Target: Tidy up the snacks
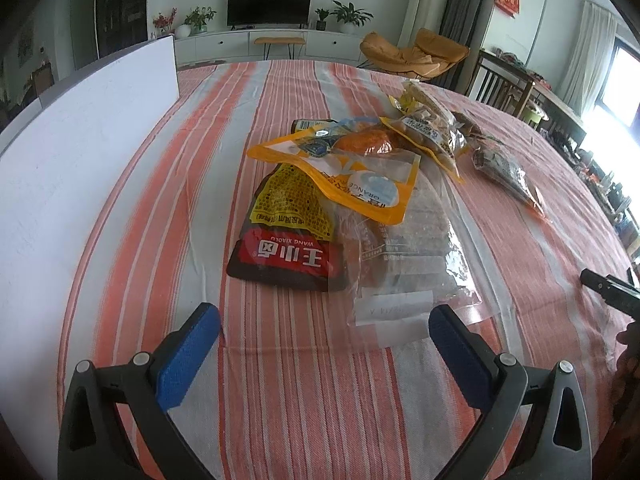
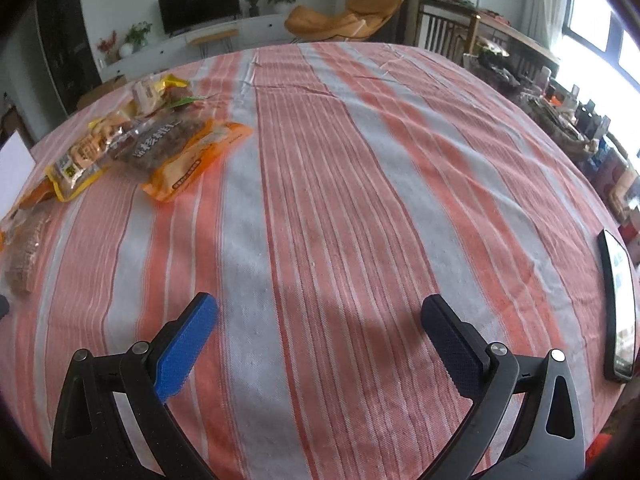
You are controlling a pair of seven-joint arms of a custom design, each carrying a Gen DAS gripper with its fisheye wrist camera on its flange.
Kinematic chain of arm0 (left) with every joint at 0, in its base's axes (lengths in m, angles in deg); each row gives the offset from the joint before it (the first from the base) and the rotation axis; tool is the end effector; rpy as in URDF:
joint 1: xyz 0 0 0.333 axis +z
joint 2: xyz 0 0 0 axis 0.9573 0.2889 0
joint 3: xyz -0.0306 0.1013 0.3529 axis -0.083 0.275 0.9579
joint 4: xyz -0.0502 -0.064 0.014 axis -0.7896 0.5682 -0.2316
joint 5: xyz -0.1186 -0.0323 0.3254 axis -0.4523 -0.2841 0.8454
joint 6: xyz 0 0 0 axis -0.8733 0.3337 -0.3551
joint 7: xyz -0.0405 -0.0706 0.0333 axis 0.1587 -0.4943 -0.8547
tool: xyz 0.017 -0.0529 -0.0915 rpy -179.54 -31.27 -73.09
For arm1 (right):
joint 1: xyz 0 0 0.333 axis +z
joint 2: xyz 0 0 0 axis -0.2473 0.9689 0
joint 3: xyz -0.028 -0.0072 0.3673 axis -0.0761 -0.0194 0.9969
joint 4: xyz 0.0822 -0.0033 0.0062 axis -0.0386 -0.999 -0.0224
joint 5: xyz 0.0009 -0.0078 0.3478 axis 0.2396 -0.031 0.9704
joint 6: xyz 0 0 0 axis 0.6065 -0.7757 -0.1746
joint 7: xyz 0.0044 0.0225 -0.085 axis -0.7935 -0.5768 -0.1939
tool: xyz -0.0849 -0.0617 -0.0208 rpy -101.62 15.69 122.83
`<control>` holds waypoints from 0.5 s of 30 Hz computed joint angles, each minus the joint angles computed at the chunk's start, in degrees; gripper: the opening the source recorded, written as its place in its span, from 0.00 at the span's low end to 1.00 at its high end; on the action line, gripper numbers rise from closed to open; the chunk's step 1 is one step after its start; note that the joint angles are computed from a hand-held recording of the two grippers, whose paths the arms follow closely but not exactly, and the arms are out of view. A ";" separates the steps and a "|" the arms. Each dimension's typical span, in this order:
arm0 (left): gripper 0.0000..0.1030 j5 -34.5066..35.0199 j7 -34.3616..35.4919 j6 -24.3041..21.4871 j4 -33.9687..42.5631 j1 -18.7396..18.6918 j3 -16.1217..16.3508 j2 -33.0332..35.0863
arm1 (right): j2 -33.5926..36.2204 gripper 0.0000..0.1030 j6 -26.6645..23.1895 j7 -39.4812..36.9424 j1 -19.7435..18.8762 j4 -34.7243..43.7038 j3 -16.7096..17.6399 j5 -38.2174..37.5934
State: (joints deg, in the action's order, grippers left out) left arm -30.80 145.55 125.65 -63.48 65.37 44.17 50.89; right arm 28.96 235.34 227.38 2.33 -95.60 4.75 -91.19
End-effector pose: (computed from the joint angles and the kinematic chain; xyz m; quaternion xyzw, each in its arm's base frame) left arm 0.6777 -0.1670 0.3676 -0.5893 0.7376 -0.2944 0.1482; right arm 0.6173 0.1134 0.3704 -0.5446 0.7777 -0.2535 0.1853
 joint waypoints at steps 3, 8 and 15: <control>1.00 1.16 -1.29 -0.42 0.17 -2.08 2.46 -0.06 | -0.07 1.00 0.01 0.03 0.09 -0.10 -0.06 -0.06; 1.00 2.22 -2.18 -0.55 0.19 -2.54 3.10 -0.04 | -0.06 1.00 0.08 0.17 0.23 -0.16 -0.11 -0.27; 1.00 2.93 -2.97 -0.29 -0.47 -2.77 3.49 -0.36 | -0.07 1.00 0.05 0.13 0.23 -0.16 -0.08 -0.34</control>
